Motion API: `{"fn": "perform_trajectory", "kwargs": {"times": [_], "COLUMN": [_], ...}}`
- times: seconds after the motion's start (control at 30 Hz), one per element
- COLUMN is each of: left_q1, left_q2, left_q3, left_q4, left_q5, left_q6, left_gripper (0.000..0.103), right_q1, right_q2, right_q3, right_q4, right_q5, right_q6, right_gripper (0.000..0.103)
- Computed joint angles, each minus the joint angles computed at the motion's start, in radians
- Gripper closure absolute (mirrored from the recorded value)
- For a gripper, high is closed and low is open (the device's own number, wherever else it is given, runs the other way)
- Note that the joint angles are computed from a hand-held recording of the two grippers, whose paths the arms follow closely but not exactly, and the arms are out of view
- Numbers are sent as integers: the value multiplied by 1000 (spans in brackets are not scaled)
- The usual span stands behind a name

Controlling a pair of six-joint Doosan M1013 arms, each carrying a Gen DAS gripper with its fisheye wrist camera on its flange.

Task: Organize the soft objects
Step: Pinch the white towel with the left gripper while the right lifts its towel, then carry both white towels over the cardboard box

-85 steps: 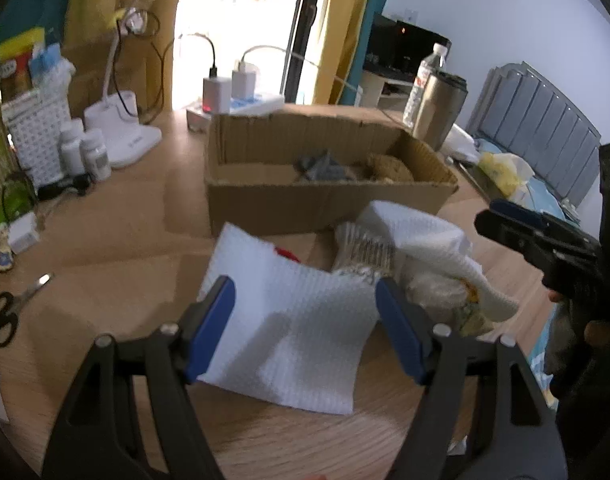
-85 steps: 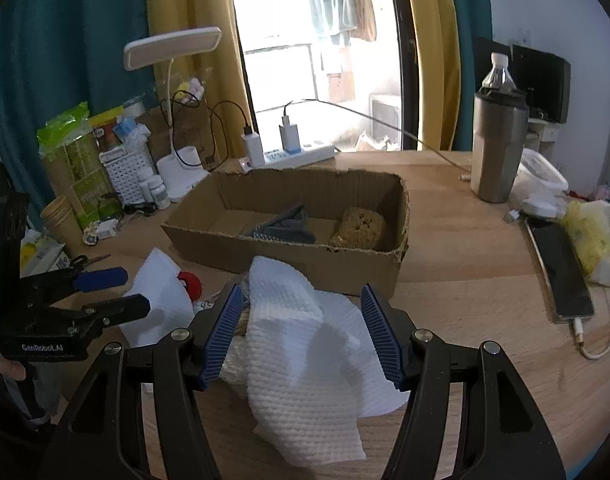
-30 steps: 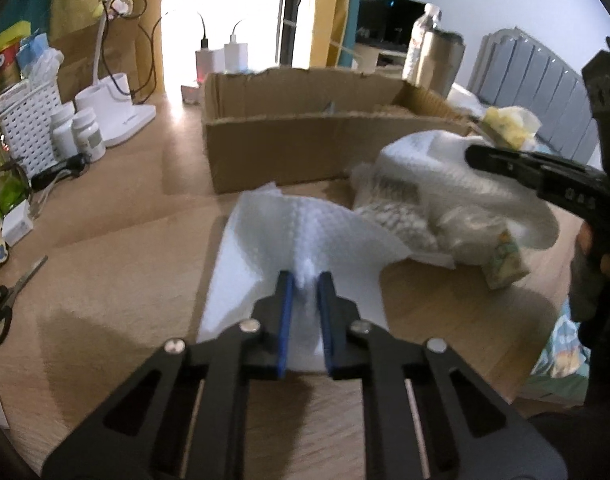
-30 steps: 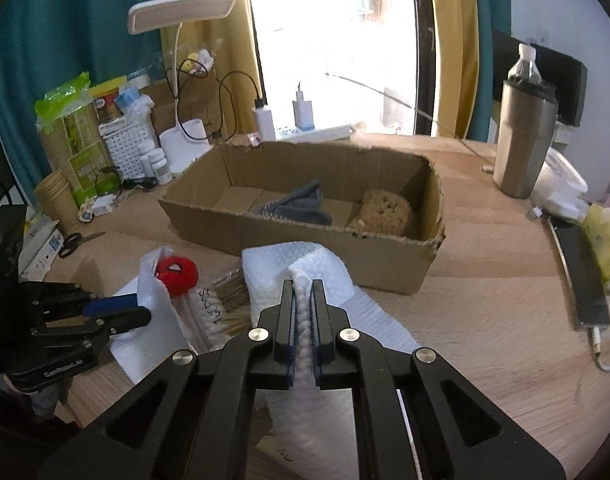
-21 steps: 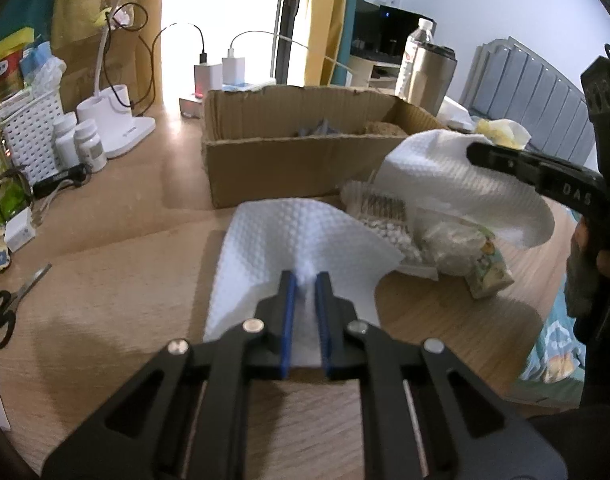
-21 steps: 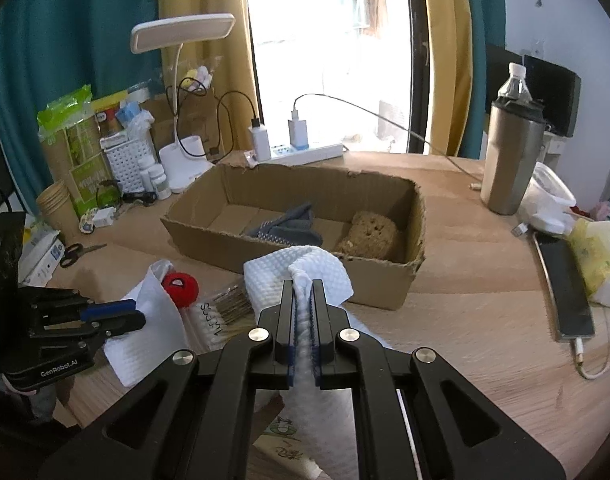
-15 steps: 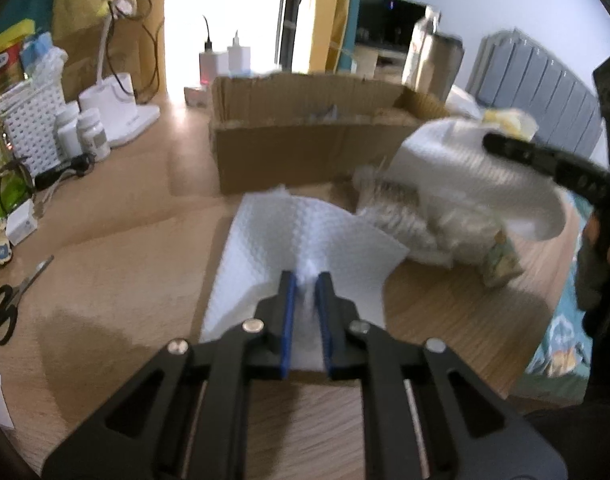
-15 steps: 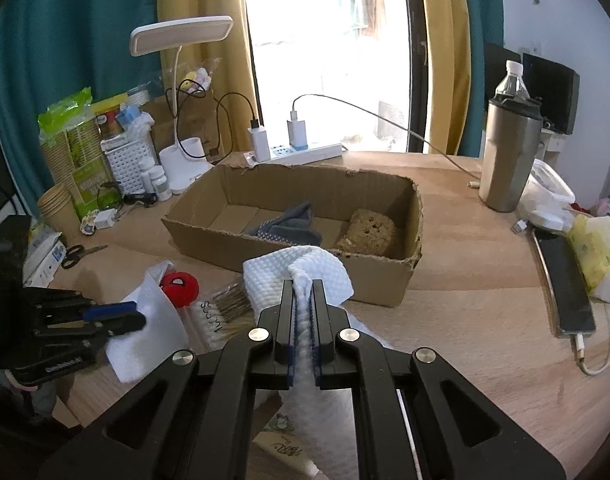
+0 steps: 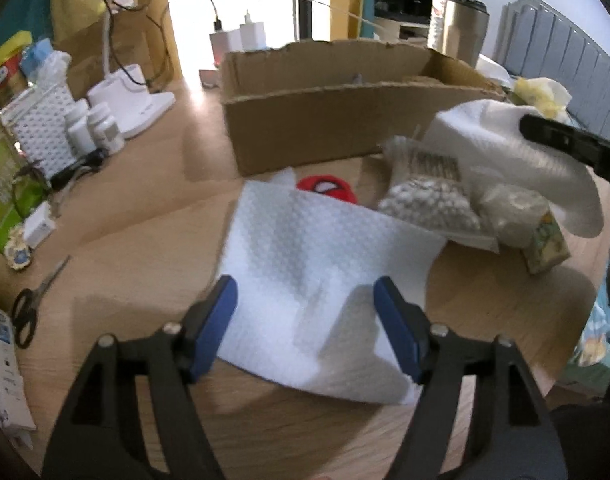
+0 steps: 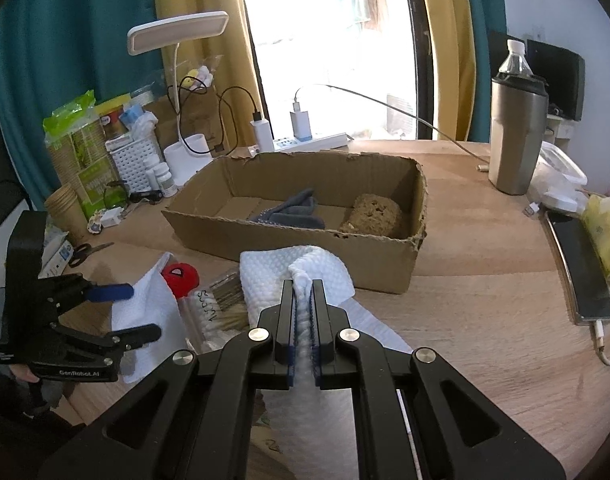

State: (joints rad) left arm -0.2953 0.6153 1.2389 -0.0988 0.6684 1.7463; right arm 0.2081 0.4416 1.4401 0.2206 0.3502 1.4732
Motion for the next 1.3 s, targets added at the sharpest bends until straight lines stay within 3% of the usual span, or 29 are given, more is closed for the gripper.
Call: {"fn": "perform_trajectory", "kwargs": {"times": [0.2,0.33,0.37,0.4,0.47,0.57,0.77,1.3], "left_q1": [-3,1,2,2,0,-3,9,49], "left_q2": [9,7,6,3,-3,-12,-37,-103], "left_q3": [-9,-7,-6,-3,3,13,43,79], "left_q4": [7,-16,-31,-47,-65,-88,-230,-573], "left_q5": [2,0,1,1,0,1,11,-107], "left_q6": [-8,32,45,66,100,139,249,529], "left_gripper": [24,26,33,48,69,91,93,93], "right_q1": [-9,-10,-10,-10,-10,-4,5,27], "right_q2": [-1,-1,-1,-2,-3,-6,-15,-46], "right_q3": [9,9,10,11,12,12,14,11], "right_q4": [51,51,53,56,52,26,-27,-234], "right_q5": [-4,-4,-5,-7,-9,-13,-18,-55], "right_q6": [-39,-39,-41,-47,-45,-20,18,178], "right_gripper": [96,96,96,96,96,96,96,96]}}
